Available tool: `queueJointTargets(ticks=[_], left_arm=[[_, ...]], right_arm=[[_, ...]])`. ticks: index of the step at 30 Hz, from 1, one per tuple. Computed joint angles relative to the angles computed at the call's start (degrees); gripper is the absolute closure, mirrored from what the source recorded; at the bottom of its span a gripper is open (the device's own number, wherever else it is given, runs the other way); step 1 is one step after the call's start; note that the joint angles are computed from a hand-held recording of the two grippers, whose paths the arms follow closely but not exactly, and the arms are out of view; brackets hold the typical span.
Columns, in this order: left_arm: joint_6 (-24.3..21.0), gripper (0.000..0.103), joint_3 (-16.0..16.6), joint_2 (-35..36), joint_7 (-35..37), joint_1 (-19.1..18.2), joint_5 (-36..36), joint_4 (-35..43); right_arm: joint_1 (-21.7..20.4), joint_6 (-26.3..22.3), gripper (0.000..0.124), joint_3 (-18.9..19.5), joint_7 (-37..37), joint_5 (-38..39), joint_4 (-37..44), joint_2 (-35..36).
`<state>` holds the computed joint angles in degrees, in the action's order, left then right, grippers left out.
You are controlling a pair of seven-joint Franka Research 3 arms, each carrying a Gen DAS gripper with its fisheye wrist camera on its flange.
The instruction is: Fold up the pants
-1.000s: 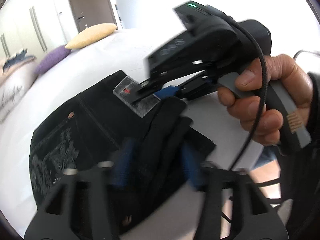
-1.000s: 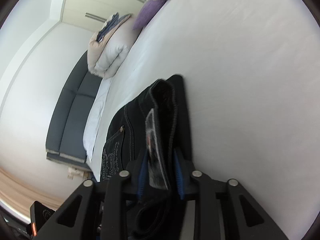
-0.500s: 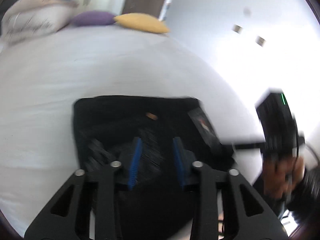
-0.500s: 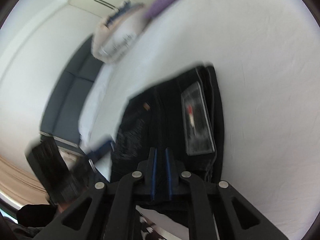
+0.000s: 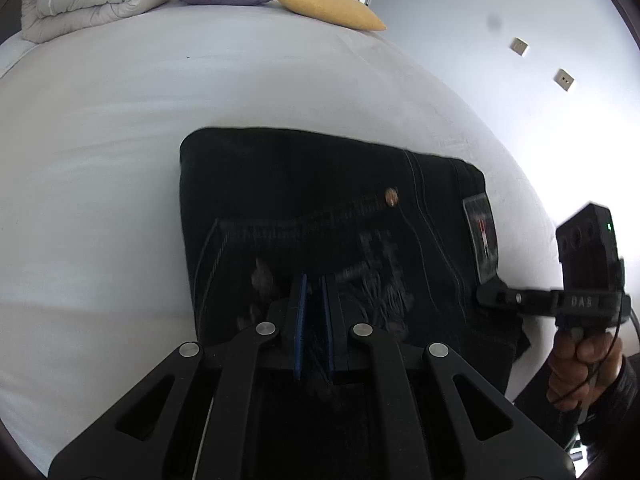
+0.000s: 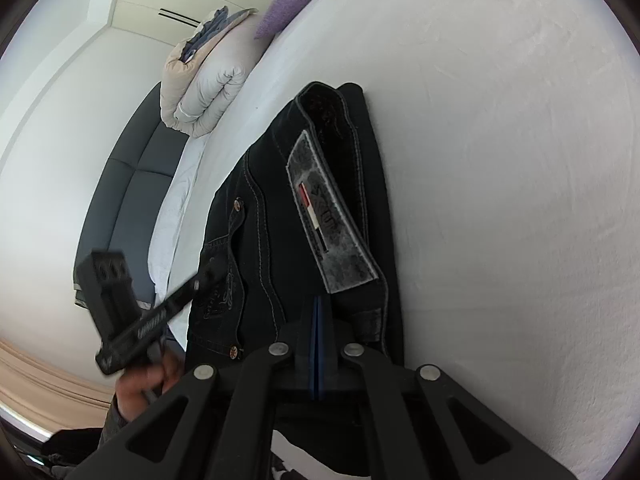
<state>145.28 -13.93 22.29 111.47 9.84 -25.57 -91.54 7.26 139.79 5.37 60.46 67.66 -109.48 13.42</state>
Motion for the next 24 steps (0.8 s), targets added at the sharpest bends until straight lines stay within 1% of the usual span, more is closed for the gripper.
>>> queueJointTargets(ticks=[3,8,10,13,16,19,20,22,24], left_arm=[[4.11,0.096,0.24,-5.02,-0.53,-1.14,0.27,-7.59],[8.69,0.096,0.84,-10.3,0.04,-2.45,-0.99,-15.6],[9.66,0.096,1.65,-11.15,-1.2,-3.78,0.39,-16.92],[10.75,0.096,2.59,-12.18,-3.02,-5.1,2.6,-18.5],[12.07,0.096,2.98,-12.66,-3.9,-5.9,4.14,-19.75],[12.64,0.096,2.98,-11.76,-4.82,-6.17,5.36,-19.3],[12.83,0.096,2.93,-11.75,-4.93,-6.16,5.66,-19.41],[12.98,0.096,2.72,-11.79,-4.7,-5.96,5.71,-19.51],[12.92,0.096,2.67,-11.55,-5.02,-5.98,6.08,-19.22]], right_arm=[[0.41,1.0,0.124,0.05,0.42,-0.55,-0.24,-0.37],[0.43,1.31,0.124,0.17,0.62,1.25,-1.12,-1.22],[0.46,1.49,0.124,0.03,0.72,1.89,-2.23,-2.2],[0.04,0.45,0.124,-0.66,-0.06,3.95,-5.05,-4.84],[0.53,-0.18,0.124,-1.24,-2.71,5.19,-7.83,-7.77],[1.31,-0.8,0.124,-1.81,-3.44,5.17,-8.77,-8.14],[1.49,-0.59,0.124,-1.85,-4.08,6.46,-9.16,-8.11],[1.5,-0.35,0.124,-1.96,-7.81,10.99,-10.23,-8.16],[1.74,0.32,0.124,-1.99,-12.12,13.95,-11.24,-8.55]])
